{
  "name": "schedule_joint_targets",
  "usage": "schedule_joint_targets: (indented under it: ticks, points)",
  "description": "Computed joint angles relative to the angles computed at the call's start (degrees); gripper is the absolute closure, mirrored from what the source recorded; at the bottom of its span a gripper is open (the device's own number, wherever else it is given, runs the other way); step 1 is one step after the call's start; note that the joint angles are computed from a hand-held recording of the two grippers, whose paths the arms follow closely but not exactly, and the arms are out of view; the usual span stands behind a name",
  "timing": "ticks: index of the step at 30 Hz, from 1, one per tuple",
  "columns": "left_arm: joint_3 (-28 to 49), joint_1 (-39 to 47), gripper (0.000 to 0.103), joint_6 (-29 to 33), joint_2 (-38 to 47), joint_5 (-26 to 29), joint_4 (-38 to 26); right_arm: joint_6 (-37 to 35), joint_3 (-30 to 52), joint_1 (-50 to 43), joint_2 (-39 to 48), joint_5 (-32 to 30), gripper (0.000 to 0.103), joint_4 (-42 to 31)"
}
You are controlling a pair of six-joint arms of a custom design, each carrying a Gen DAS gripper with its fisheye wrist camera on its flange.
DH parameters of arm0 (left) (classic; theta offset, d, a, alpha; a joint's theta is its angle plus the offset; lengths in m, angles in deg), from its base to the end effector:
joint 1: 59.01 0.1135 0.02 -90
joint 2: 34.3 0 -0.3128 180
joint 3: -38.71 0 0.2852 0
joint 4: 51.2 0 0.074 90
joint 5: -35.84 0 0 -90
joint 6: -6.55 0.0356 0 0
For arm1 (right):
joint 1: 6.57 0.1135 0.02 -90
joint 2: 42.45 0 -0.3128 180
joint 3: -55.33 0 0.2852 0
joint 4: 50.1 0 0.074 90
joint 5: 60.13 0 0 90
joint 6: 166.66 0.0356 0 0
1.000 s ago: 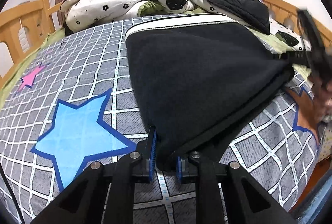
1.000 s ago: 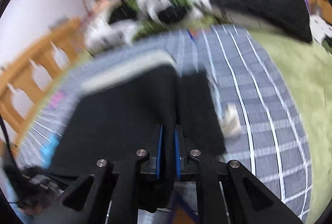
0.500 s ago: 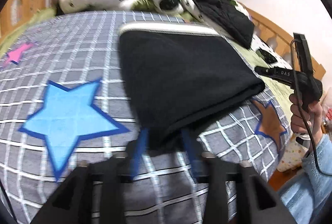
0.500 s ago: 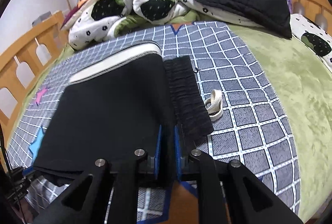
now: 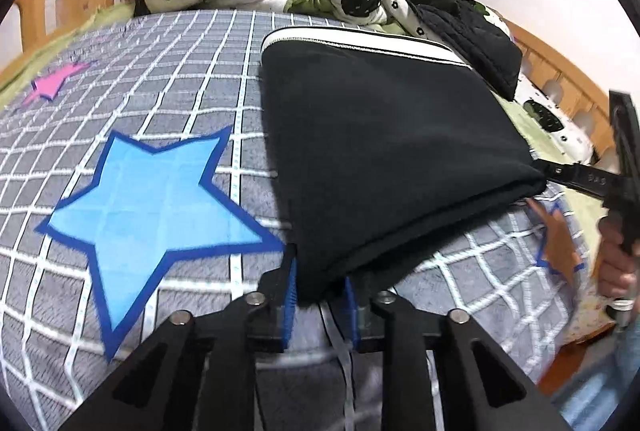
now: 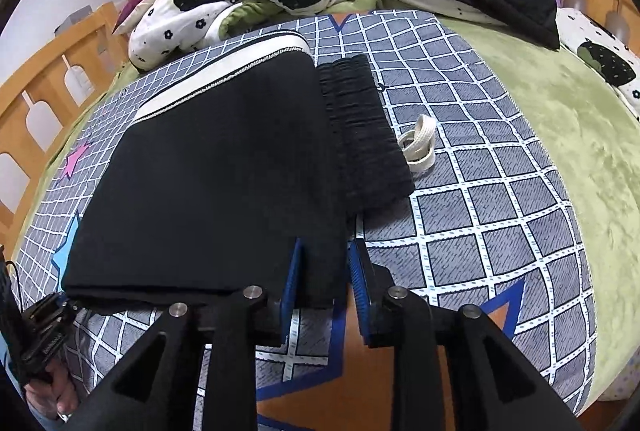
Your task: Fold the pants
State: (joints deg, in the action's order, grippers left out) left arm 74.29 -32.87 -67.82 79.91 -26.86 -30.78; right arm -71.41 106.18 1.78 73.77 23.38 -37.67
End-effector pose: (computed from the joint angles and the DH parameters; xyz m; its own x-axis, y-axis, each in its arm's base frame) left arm 0.2407 0.1000 0.0294 -0.7819 -0.1170 -0.6124 0.0375 0.9716 -0.2335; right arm 0.3388 0.0538 0.0476 -0.8056 -0.0264 -0.5919 -0.1386 0.9797 0.1450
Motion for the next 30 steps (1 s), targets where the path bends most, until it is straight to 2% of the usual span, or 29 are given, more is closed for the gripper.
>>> schedule_joint_targets:
  ticks: [2,3,4,5,7,8,12,14,18,24,26,30]
  points:
    - [-0.3,1.7,0.080,2.4,-2.8,1.1,-3.7,0.0,-1.1,-0.4,-1.3,-0.2,0.075,1.3]
    - [-1.1,3.6,0.078,4.4,-5.4,2.1,-6.0,0.2,-1.6,-0.7,-1.8,-0.4,0.071,2.1]
    - [-1.7,4.8,0.071,4.8,-7.1,2.6,-6.5,0.7,-2.1,-1.2,-2.4,-0.8,0.063,3.3]
    - [-2.5,6.4,0.061,5.3,-8.9,3.6,-6.9,1.0,-2.4,-1.6,-2.8,-1.3,0.061,4.2]
    - [-2.3,9.1,0.051,5.4,-11.3,6.4,-9.9,1.0,-2.0,-1.9,-3.5,-1.5,0.056,4.4]
    - [-1.3,10.0,0.051,5.5,-11.3,7.1,-11.5,0.8,-1.7,-1.8,-3.7,-0.7,0.055,4.3]
    - [4.5,7.4,0.050,0.3,-12.4,4.8,-16.8,2.1,0.2,-2.1,-2.4,-0.7,0.047,5.4]
    - [9.3,5.8,0.048,-1.9,-10.4,6.0,-20.2,3.2,3.0,-1.9,-0.5,-1.1,0.047,3.7]
    - [20.6,1.2,0.048,-4.8,-2.5,6.3,-25.9,0.3,9.2,-0.1,2.6,0.4,0.047,-2.0]
    - [34.2,-3.3,0.048,-6.0,10.1,5.0,-29.5,-0.6,17.9,0.6,8.4,3.1,0.044,-6.5]
    - [38.4,-3.4,0.048,-5.8,13.3,6.4,-32.9,-0.2,21.1,0.3,11.1,4.4,0.034,-7.9]
    - [44.9,-4.2,0.046,-7.0,18.8,8.0,-37.2,0.3,25.2,-1.4,14.6,-0.1,0.035,-10.4]
